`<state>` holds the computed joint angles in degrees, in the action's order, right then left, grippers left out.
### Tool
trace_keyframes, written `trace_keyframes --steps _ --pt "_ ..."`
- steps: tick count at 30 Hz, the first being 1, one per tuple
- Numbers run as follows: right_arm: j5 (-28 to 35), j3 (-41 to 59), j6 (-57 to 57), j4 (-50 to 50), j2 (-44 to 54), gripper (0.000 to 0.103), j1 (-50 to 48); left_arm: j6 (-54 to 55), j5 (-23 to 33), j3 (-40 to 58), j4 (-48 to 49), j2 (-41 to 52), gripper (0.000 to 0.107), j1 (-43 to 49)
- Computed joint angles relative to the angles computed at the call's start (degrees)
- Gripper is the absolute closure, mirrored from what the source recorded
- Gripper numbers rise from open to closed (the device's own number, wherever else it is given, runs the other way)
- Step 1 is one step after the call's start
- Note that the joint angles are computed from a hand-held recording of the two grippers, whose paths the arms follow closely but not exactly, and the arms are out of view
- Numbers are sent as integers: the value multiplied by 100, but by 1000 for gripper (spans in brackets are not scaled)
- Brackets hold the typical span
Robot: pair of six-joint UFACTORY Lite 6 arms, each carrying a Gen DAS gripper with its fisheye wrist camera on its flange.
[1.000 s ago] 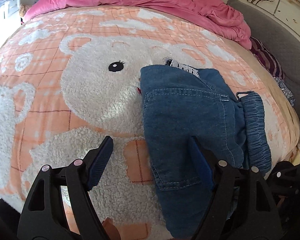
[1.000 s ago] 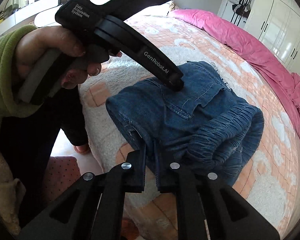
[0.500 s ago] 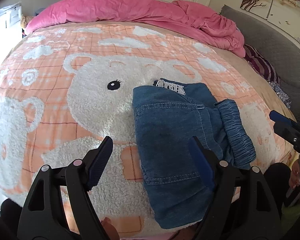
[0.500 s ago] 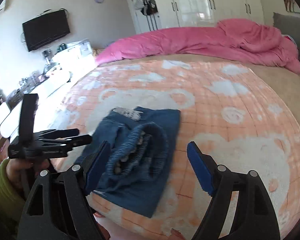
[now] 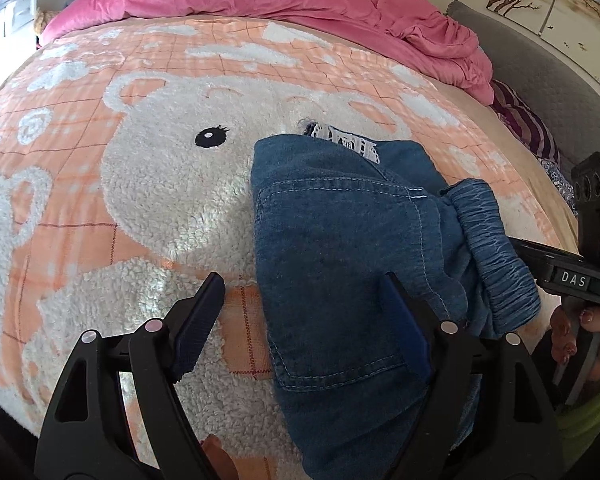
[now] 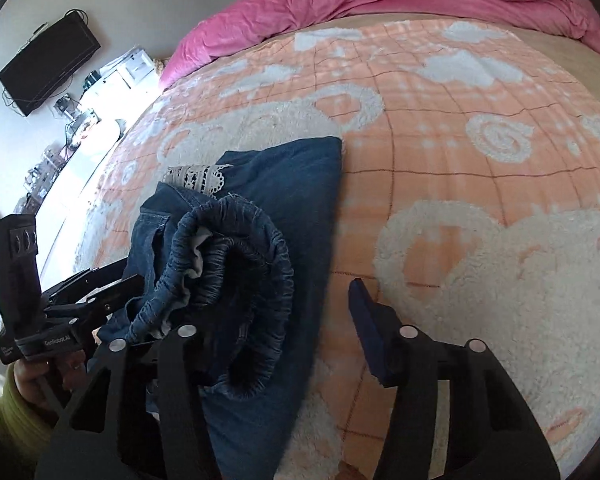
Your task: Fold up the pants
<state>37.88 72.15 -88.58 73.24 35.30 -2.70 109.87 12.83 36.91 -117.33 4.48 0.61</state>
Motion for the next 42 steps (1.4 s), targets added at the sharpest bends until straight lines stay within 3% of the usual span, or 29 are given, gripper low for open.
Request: trace_keyframes --steps 7,9,13,18,21,31,42 --pt "152 146 -340 423 335 56 80 755 70 77 -847 189 37 -64" --pt "244 14 -519 577 261 68 87 490 177 99 -663 219 46 -33" --pt "161 -197 -854 947 115 75 123 -80 370 105 -197 206 59 -6" --pt "47 -768 -1764 1717 -285 80 197 324 380 -71 -790 -19 85 -205" --pt "-11 -979 -2036 1926 -489 82 238 267 318 -156 -797 -228 92 -296" --pt "-141 -1649 -2574 2501 -1444 88 524 -1214 454 -329 723 -1061 96 -162" --pt "-465 -432 -1792 2249 -1097 89 1055 -1969 547 431 1659 -864 96 314"
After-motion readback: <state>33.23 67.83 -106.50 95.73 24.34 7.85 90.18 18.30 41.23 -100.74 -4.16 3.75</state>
